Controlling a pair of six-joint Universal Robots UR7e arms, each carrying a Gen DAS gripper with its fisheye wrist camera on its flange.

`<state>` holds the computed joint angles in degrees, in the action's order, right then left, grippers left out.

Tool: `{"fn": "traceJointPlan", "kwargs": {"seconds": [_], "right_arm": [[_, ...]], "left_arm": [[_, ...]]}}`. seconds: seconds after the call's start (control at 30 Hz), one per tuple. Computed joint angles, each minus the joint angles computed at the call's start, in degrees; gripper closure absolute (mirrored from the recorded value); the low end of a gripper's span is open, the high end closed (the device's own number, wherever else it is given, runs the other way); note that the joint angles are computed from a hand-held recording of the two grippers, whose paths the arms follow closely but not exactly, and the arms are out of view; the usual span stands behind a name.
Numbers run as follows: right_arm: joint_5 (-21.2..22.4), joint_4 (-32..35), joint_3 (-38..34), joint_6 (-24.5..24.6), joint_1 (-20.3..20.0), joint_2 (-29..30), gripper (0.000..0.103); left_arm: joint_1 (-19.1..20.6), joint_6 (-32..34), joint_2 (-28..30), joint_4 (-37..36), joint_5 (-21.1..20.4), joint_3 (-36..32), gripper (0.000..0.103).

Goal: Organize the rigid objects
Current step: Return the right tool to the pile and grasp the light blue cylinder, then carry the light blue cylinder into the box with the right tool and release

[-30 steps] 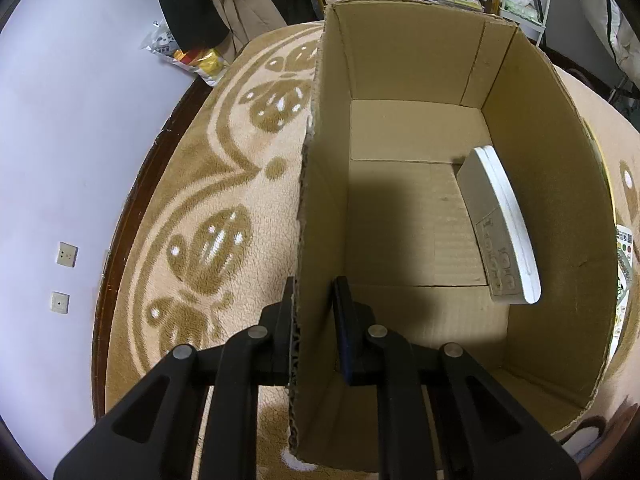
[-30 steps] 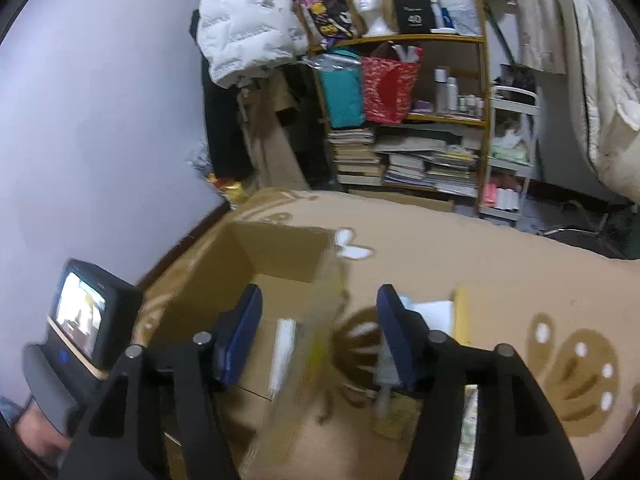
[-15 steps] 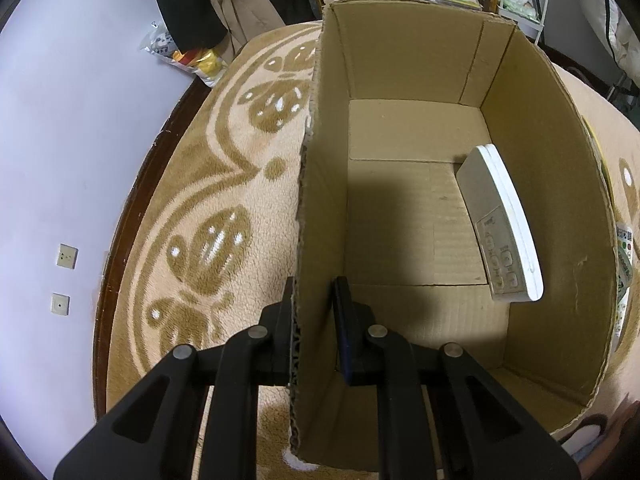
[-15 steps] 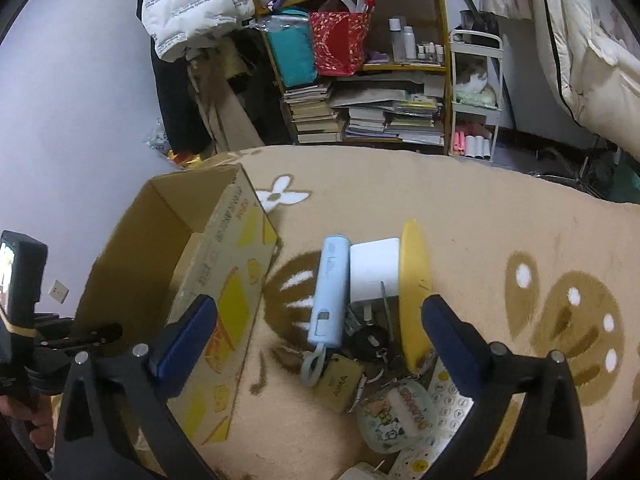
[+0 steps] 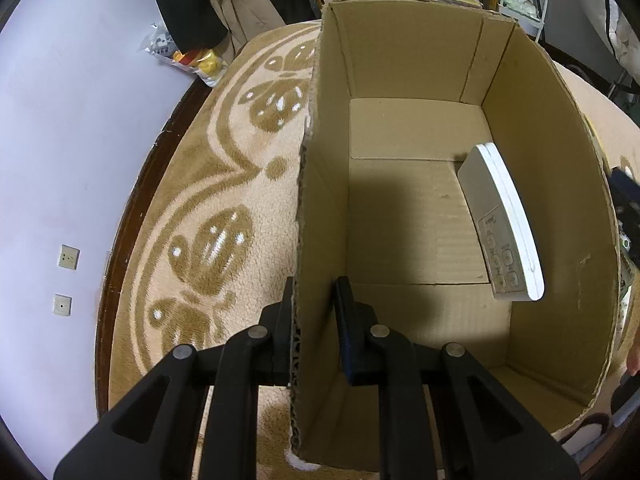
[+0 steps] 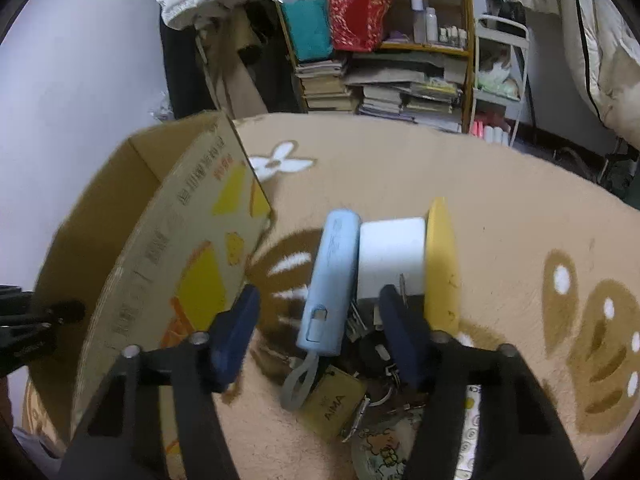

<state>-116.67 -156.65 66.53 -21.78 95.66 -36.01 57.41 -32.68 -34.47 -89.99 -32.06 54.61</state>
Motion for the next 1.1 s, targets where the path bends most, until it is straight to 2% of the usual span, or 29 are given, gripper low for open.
{"fn": "traceJointPlan", "kwargs": {"seconds": [0.1, 0.27, 0.37, 0.5, 0.53, 0.6, 0.77, 0.93, 1.0, 1.1], "right_arm": [[0.52, 2.26, -1.05, 1.0, -0.58, 0.56, 0.049], [0.73, 3.31, -3.7, 1.61, -0.72, 2.69, 0.049], [-0.84, 2.76, -5.98, 0.16, -0.26, 4.8, 0.049], [-2.6, 5.31, -8.25, 1.23, -0.53, 6.82, 0.05], [-3.01, 4.16, -8.11, 0.97, -0.49, 7.11, 0.055], [-5.31, 3.23, -8.77, 0.94, -0.12, 7.74, 0.072], [-3.87, 2.7, -6.63, 1.95, -0.36, 5.93, 0.074], [-0.67, 1.73, -4.2, 5.7, -0.18, 3.15, 0.074], [1.15, -0.82, -2.38, 5.52, 0.14, 1.72, 0.074], [1.47, -5.64, -0.72, 3.22, 1.38, 0.66, 0.074]], "left_arm": [[0.09, 0.51, -0.15, -0.66, -0.45, 0.1, 0.088], [0.07, 0.57, -0.1, -0.43, -0.36, 0.04, 0.088], [0.07, 0.36, -0.08, -0.24, -0.55, -0.13, 0.088], [-0.17, 0.14, -0.01, 0.16, 0.07, -0.02, 0.088], [-0.16, -0.04, 0.02, 0.27, 0.08, -0.09, 0.088], [-0.18, -0.35, 0.11, 0.51, 0.03, -0.28, 0.088], [-0.17, -0.13, 0.04, 0.36, -0.1, -0.24, 0.088], [-0.12, -0.26, 0.12, 0.53, -0.06, -0.5, 0.088], [-0.1, -0.21, 0.07, 0.43, -0.1, -0.47, 0.088], [-0.13, -0.23, 0.13, 0.55, -0.03, -0.52, 0.088]]}}
